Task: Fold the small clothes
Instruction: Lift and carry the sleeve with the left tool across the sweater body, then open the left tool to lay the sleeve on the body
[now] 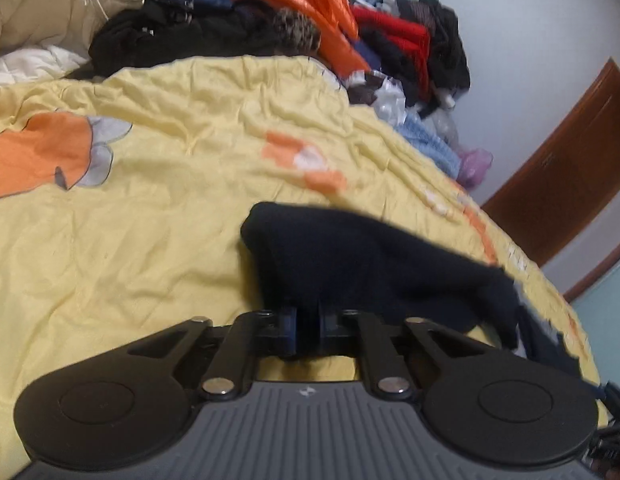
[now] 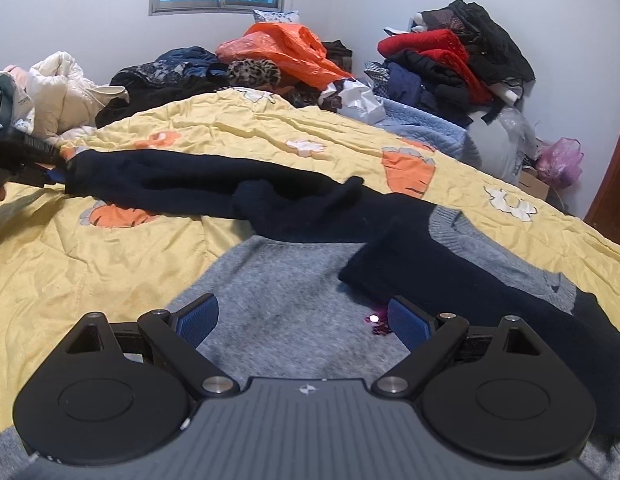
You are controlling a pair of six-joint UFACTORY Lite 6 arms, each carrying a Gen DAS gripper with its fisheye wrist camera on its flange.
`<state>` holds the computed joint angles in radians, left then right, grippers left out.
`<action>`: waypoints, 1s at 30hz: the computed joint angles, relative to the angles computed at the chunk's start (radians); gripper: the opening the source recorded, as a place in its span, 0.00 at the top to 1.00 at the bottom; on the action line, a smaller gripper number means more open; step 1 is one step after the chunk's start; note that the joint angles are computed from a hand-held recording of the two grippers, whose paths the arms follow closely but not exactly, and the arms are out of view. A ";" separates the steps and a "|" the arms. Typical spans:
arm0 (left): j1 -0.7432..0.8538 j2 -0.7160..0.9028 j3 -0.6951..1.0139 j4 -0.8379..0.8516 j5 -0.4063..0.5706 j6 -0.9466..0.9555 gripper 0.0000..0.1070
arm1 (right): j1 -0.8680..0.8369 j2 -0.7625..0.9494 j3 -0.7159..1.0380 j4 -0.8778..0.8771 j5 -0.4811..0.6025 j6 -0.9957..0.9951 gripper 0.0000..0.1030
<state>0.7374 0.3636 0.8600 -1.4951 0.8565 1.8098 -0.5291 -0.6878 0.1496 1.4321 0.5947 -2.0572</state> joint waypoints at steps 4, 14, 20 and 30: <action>0.063 -0.045 0.004 0.035 0.028 -0.016 0.98 | -0.025 0.049 0.018 0.014 0.020 -0.002 0.10; 0.067 -0.214 -0.038 0.061 -0.133 0.024 0.98 | -0.080 0.034 0.009 -0.022 0.066 0.006 0.08; 0.061 -0.202 0.018 0.063 -0.027 -0.213 0.29 | -0.127 0.015 0.023 -0.062 0.115 0.033 0.08; 0.115 -0.051 -0.151 -0.066 0.301 -0.463 0.24 | -0.130 0.031 0.008 -0.048 0.111 0.006 0.08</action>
